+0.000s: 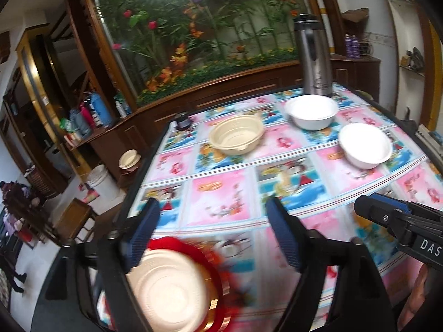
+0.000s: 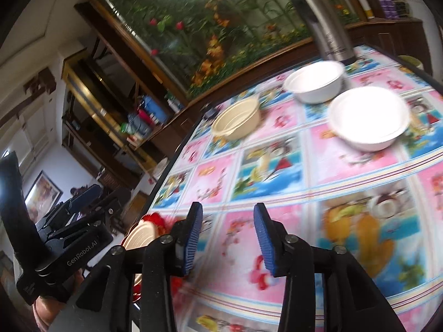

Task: Organize plates and bowls
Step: 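Move both grippers toward the flat white plate on the tablecloth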

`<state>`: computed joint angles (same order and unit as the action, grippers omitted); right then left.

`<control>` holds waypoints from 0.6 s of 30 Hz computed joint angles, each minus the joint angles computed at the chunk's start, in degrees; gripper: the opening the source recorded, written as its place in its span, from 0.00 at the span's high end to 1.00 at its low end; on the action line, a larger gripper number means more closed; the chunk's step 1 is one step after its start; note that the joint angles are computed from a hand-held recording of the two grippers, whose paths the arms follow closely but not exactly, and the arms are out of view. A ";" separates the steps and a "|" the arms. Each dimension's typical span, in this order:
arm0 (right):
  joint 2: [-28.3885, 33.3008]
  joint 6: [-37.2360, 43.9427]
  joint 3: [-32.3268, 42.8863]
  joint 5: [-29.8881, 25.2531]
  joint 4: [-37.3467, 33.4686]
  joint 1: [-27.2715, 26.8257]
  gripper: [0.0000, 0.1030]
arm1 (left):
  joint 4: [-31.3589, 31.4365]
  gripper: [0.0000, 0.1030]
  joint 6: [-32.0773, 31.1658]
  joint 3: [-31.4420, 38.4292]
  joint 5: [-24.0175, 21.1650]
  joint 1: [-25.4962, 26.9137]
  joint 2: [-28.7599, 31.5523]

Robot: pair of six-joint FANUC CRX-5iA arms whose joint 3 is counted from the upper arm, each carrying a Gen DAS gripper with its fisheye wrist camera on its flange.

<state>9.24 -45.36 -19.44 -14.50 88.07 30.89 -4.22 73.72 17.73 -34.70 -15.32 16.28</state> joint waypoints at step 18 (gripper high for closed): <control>-8.66 -4.01 -7.85 -1.94 1.25 -10.99 0.15 | 16.25 0.19 8.40 46.00 -43.01 -3.73 31.64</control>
<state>0.58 -49.37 -27.29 -16.44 89.32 19.90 12.02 82.12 63.72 -77.71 -19.05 47.92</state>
